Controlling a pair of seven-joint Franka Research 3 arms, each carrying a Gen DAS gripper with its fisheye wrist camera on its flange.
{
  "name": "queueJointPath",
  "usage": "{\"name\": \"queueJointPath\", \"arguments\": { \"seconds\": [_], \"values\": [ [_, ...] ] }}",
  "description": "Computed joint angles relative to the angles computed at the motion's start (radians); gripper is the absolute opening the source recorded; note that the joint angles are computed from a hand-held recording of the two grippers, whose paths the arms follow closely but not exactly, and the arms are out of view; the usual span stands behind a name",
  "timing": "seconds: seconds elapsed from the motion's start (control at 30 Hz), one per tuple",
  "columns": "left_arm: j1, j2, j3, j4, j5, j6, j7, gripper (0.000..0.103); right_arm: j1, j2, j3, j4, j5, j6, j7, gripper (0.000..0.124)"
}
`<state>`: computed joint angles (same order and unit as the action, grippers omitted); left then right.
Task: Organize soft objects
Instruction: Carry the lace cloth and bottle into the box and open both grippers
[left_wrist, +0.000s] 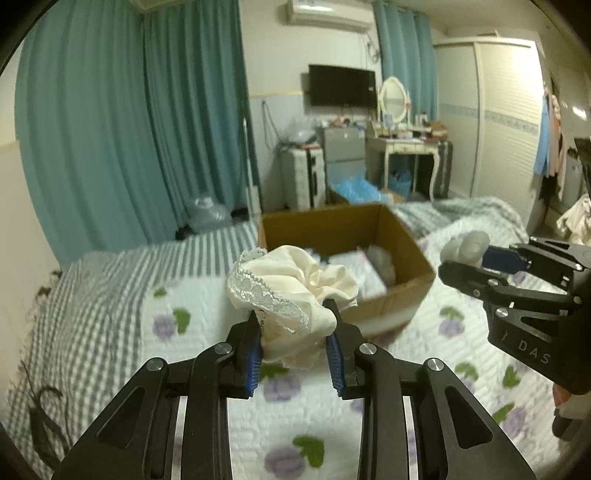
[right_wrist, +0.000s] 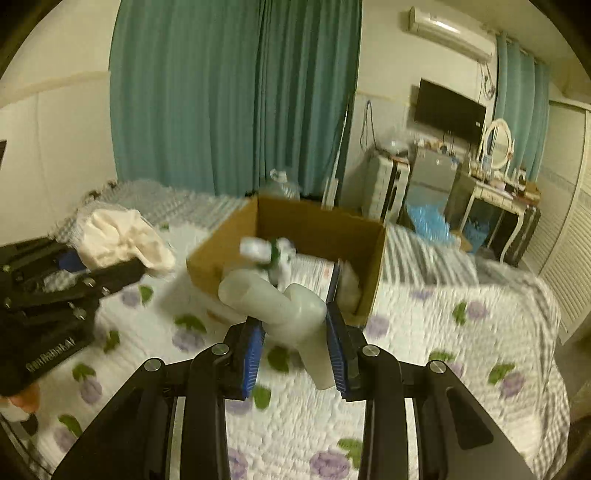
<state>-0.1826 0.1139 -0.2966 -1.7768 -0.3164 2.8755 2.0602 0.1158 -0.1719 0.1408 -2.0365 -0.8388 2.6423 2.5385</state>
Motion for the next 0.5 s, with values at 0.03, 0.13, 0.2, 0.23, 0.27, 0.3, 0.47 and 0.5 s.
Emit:
{"name": "queueJointPath", "arguments": {
  "seconds": [0.03, 0.13, 0.2, 0.23, 0.27, 0.3, 0.47, 0.5],
  "values": [
    [-0.003, 0.016, -0.001, 0.029, 0.006, -0.006, -0.005, 0.029, 0.000, 0.007, -0.003, 0.023, 0.008, -0.007, -0.011, 0.031],
    [-0.021, 0.071, 0.002, 0.109, 0.076, -0.011, -0.054, 0.029, -0.008, 0.031, -0.021, 0.081, 0.009, 0.012, -0.027, 0.032],
    [-0.039, 0.121, 0.007, 0.169, 0.150, -0.020, -0.097, 0.029, -0.012, 0.051, -0.037, 0.114, 0.030, 0.027, -0.041, 0.032],
    [-0.045, 0.145, 0.006, 0.198, 0.182, -0.028, -0.114, 0.029, -0.015, 0.066, -0.047, 0.133, 0.044, 0.037, -0.049, 0.032],
    [-0.055, 0.177, 0.009, 0.234, 0.217, -0.033, -0.137, 0.029, -0.018, 0.086, -0.059, 0.153, 0.061, 0.048, -0.062, 0.032],
    [-0.061, 0.206, 0.008, 0.267, 0.243, -0.040, -0.155, 0.029, -0.017, 0.103, -0.068, 0.172, 0.076, 0.051, -0.076, 0.032],
    [-0.090, 0.376, -0.003, 0.464, 0.332, -0.097, -0.196, 0.034, -0.009, 0.215, -0.132, 0.243, 0.197, 0.108, -0.160, 0.033],
    [-0.091, 0.405, -0.009, 0.495, 0.342, -0.105, -0.193, 0.034, -0.005, 0.232, -0.144, 0.249, 0.215, 0.119, -0.173, 0.033]
  ]
}}
